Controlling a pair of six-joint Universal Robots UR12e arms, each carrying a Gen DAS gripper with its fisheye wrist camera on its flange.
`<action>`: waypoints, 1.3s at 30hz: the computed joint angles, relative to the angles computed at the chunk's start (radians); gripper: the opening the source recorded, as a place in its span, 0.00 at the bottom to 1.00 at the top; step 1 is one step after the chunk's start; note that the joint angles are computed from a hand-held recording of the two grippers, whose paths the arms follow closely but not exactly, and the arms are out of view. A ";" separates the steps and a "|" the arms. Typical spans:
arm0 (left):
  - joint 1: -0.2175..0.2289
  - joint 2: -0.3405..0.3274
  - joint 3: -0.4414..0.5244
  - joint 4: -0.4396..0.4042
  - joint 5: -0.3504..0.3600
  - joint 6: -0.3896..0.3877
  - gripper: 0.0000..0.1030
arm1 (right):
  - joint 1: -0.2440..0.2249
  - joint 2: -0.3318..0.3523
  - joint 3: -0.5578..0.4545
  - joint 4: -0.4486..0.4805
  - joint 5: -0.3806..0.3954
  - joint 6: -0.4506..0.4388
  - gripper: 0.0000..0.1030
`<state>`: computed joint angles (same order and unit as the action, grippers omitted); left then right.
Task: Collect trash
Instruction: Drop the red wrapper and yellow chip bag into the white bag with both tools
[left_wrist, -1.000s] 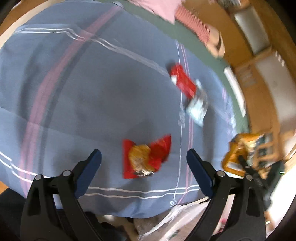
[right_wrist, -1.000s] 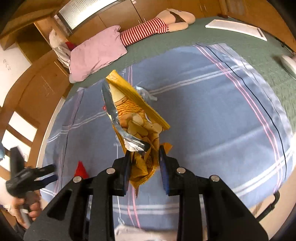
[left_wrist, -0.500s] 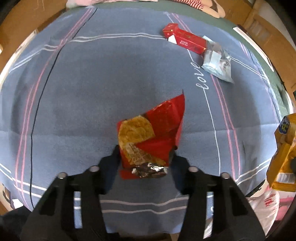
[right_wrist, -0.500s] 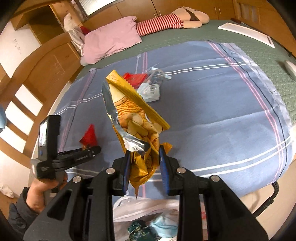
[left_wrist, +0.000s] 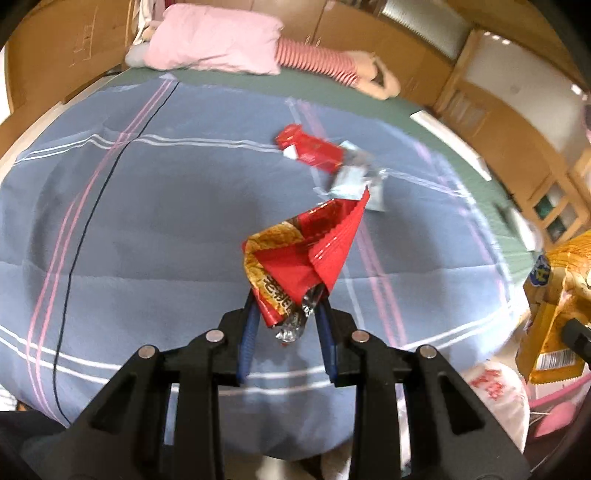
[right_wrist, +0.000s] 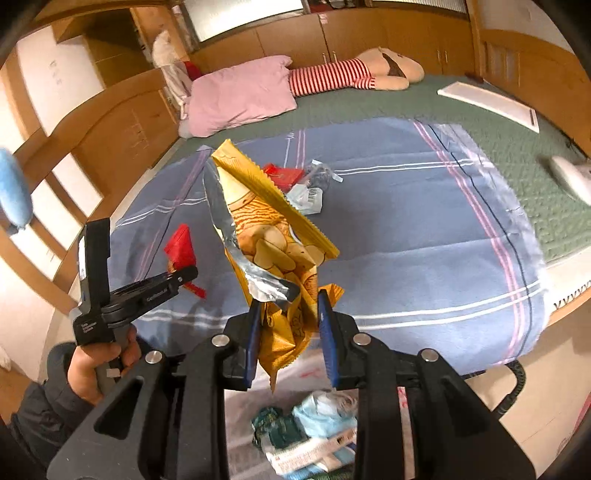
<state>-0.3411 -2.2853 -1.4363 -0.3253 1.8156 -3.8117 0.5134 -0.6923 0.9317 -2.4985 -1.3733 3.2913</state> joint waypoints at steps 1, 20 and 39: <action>-0.004 0.002 -0.004 0.013 0.004 0.004 0.29 | -0.002 -0.017 0.024 -0.002 0.003 -0.016 0.28; -0.019 0.012 -0.040 0.103 -0.017 0.032 0.29 | -0.012 -0.086 0.166 0.130 -0.021 -0.024 0.74; -0.040 -0.013 -0.022 0.089 -0.763 0.701 0.29 | -0.069 -0.106 0.239 -0.158 0.039 0.406 0.79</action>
<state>-0.3815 -2.2982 -1.4582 -0.2366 1.0530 -3.1108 0.4447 -0.7986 1.1702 -2.6563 -1.3346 3.6971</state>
